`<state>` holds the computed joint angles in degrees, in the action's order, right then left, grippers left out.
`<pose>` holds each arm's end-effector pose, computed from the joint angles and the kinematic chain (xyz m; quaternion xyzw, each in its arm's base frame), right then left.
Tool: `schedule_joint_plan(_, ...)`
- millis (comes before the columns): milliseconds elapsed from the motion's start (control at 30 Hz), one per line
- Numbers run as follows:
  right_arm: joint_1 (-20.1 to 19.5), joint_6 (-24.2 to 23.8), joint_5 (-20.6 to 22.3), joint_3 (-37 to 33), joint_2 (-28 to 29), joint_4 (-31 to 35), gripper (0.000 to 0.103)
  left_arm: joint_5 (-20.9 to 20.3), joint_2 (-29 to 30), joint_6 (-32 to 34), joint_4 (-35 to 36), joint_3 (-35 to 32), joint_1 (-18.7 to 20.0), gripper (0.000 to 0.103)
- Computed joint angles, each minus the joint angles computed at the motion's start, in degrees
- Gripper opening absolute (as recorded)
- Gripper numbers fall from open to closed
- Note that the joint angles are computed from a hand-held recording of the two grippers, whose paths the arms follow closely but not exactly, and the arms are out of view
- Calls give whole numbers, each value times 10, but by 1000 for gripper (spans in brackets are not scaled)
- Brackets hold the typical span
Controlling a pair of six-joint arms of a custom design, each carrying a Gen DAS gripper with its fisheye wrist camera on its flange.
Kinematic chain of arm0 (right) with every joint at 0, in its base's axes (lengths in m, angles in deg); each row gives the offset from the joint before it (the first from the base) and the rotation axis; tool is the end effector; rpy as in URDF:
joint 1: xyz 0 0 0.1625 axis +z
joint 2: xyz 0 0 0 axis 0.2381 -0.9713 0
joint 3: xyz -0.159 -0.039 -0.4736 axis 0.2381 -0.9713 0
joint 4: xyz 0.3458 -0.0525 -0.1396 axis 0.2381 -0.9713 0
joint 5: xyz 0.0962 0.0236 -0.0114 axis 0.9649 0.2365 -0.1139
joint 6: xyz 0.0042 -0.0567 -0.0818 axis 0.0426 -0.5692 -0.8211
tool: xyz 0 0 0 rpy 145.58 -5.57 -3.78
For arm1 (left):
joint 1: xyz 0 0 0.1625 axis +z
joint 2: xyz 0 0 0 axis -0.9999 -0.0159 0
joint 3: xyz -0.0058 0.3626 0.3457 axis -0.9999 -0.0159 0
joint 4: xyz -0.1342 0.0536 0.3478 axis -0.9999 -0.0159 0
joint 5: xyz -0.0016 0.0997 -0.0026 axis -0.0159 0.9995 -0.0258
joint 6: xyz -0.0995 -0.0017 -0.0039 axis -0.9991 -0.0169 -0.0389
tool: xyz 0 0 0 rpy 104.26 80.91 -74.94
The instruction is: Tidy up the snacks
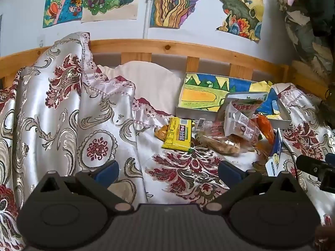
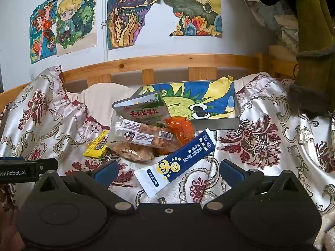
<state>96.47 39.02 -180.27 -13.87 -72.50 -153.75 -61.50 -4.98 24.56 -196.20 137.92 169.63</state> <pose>0.3263 -0.6626 -0.0963 0.1889 -0.7922 0.5025 0.2904 0.0643 -0.6938 0.3063 0.1859 0.8231 -0.4525 0.2885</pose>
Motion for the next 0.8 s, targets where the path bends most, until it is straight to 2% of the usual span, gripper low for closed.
schedule_joint_plan(800, 0, 1, -4, 0, -1, 6, 102, 4, -1, 0, 5, 0, -1, 103)
